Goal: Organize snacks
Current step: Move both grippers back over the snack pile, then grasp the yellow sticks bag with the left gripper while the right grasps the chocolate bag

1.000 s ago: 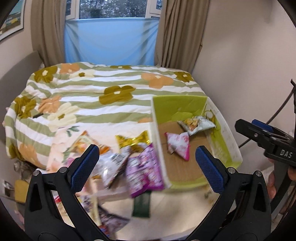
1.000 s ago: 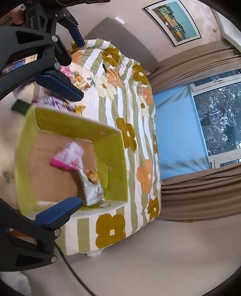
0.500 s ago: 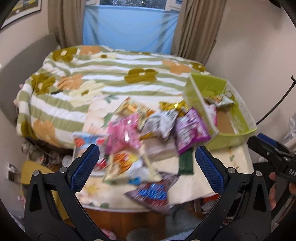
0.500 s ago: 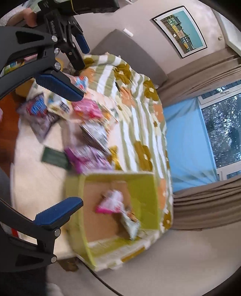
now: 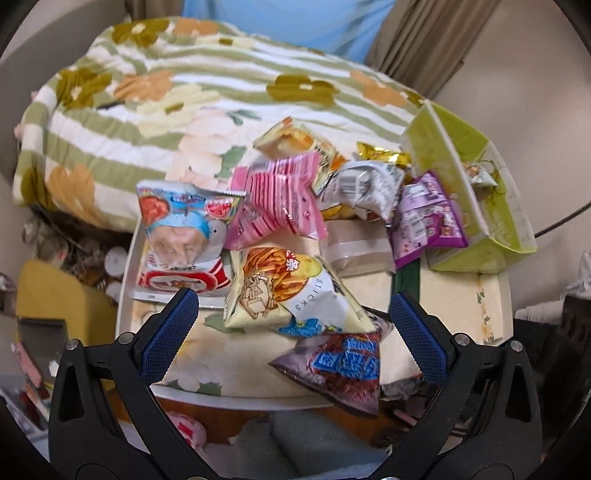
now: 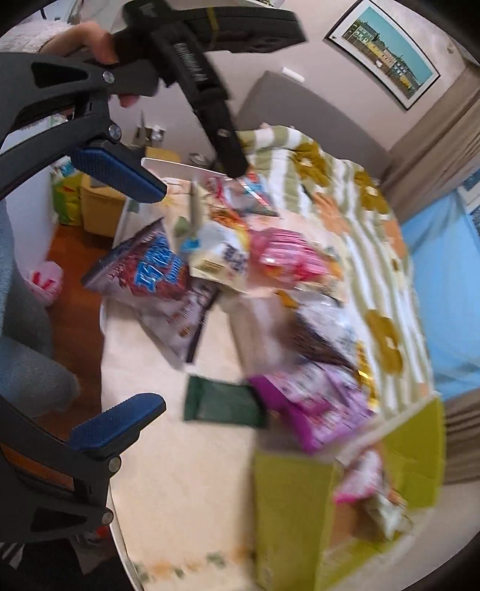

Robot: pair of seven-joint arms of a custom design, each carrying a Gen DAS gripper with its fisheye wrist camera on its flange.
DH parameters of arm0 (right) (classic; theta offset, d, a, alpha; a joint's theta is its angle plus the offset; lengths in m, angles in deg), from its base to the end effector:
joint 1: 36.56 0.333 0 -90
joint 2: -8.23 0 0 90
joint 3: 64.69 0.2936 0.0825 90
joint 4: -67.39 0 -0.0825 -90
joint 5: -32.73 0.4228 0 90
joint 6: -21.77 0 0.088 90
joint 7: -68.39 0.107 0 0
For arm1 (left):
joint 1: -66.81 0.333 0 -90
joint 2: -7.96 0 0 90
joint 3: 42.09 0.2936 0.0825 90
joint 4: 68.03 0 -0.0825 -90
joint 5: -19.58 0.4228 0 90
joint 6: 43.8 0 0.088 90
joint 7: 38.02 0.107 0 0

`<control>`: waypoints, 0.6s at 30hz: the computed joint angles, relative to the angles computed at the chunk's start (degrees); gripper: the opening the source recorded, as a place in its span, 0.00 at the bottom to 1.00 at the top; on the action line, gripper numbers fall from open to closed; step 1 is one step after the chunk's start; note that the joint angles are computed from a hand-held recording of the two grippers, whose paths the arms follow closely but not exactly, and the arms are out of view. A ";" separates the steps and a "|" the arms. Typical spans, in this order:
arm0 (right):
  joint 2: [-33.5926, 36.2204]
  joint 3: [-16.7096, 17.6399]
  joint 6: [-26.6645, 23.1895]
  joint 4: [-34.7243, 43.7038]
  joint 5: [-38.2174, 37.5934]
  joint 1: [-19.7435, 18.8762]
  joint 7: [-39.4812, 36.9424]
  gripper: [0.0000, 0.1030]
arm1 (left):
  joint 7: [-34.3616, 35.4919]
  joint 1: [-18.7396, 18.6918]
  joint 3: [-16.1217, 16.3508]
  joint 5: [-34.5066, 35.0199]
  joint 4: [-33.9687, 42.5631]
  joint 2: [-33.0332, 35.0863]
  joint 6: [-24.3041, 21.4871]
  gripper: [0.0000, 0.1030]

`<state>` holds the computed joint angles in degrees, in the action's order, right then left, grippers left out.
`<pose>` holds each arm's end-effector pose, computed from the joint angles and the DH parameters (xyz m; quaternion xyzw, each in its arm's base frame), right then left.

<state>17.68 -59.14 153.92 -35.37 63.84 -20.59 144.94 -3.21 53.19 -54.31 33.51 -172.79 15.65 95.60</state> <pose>0.6228 0.2537 0.4584 -0.7729 0.5657 0.0681 0.2792 0.6055 -0.2866 0.4742 -0.8004 0.5455 -0.2263 0.1029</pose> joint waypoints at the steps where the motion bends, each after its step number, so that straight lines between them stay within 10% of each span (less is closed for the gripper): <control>1: 1.18 0.17 -1.00 0.85 0.50 -0.02 -0.27 1.00 | 0.00 0.09 0.05 -0.47 0.82 1.02 -0.38 1.00; 18: 16.54 1.89 -13.46 14.83 0.97 -1.08 0.91 1.00 | 1.25 0.92 0.07 -7.20 10.75 14.62 -2.87 0.92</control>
